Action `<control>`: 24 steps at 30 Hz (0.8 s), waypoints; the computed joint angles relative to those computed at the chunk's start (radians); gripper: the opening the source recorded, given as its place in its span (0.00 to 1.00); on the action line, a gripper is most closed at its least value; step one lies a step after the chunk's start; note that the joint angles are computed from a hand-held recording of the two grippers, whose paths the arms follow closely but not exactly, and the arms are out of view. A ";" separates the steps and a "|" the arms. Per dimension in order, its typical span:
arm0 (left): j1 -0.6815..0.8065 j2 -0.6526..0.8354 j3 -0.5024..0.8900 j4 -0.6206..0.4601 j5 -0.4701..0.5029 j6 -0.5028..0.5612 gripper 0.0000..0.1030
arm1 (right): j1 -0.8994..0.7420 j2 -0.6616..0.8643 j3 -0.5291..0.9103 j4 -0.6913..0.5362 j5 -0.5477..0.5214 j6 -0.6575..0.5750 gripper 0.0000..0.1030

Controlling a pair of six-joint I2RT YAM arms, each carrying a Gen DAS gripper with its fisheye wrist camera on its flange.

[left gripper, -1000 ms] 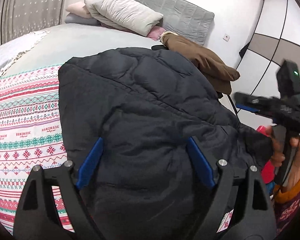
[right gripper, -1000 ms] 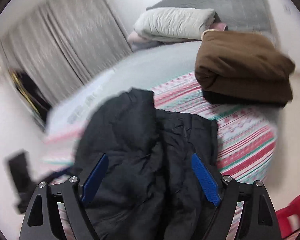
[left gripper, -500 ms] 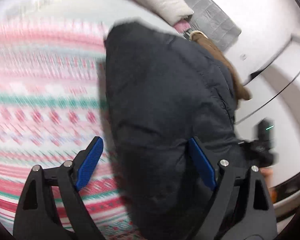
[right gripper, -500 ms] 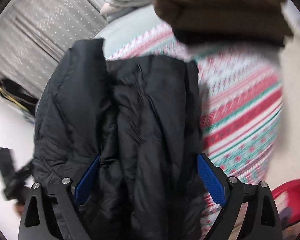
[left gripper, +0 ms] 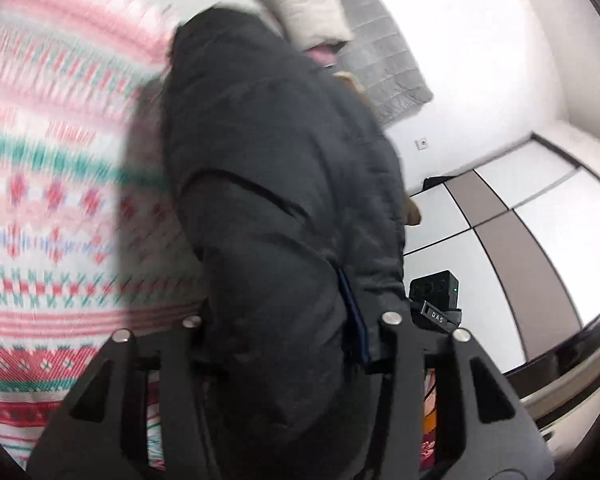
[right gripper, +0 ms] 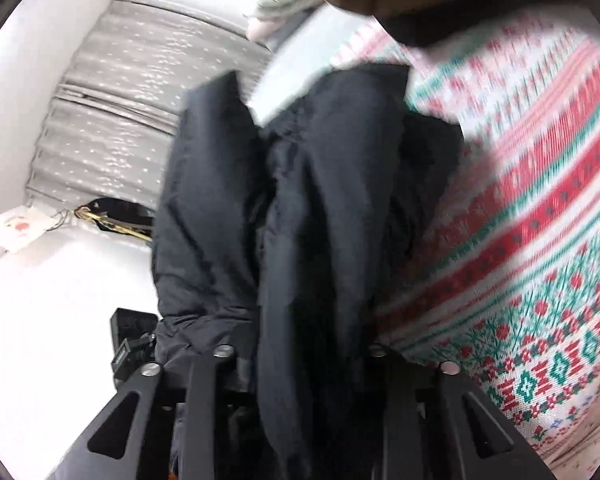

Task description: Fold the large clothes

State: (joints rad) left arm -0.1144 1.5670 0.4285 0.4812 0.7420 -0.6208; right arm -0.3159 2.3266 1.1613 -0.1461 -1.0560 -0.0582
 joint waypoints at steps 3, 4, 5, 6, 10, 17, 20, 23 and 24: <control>-0.039 -0.145 0.055 -0.144 -0.050 0.028 0.44 | -0.018 -0.080 -0.009 -0.016 -0.019 -0.017 0.23; -0.048 -0.181 0.076 -0.184 -0.059 0.036 0.44 | -0.024 -0.102 -0.007 -0.035 -0.024 -0.035 0.23; -0.056 -0.220 0.096 -0.222 -0.069 0.044 0.44 | -0.029 -0.121 0.001 -0.060 -0.035 -0.055 0.22; -0.055 -0.243 0.116 -0.252 -0.070 0.054 0.43 | -0.016 -0.159 -0.020 -0.041 -0.041 -0.033 0.22; -0.019 -0.305 0.190 -0.349 -0.049 0.072 0.42 | 0.005 -0.220 0.033 -0.076 -0.058 -0.016 0.22; 0.307 -0.471 0.310 -0.669 0.105 0.237 0.41 | 0.206 -0.253 0.204 -0.026 -0.001 0.129 0.22; 0.545 -0.471 0.405 -0.846 0.226 0.386 0.41 | 0.345 -0.252 0.288 0.008 0.045 0.210 0.22; 0.771 -0.403 0.522 -1.004 0.330 0.550 0.41 | 0.499 -0.213 0.415 0.023 0.095 0.291 0.22; 0.851 -0.361 0.575 -1.067 0.363 0.622 0.41 | 0.556 -0.169 0.501 0.014 0.117 0.313 0.22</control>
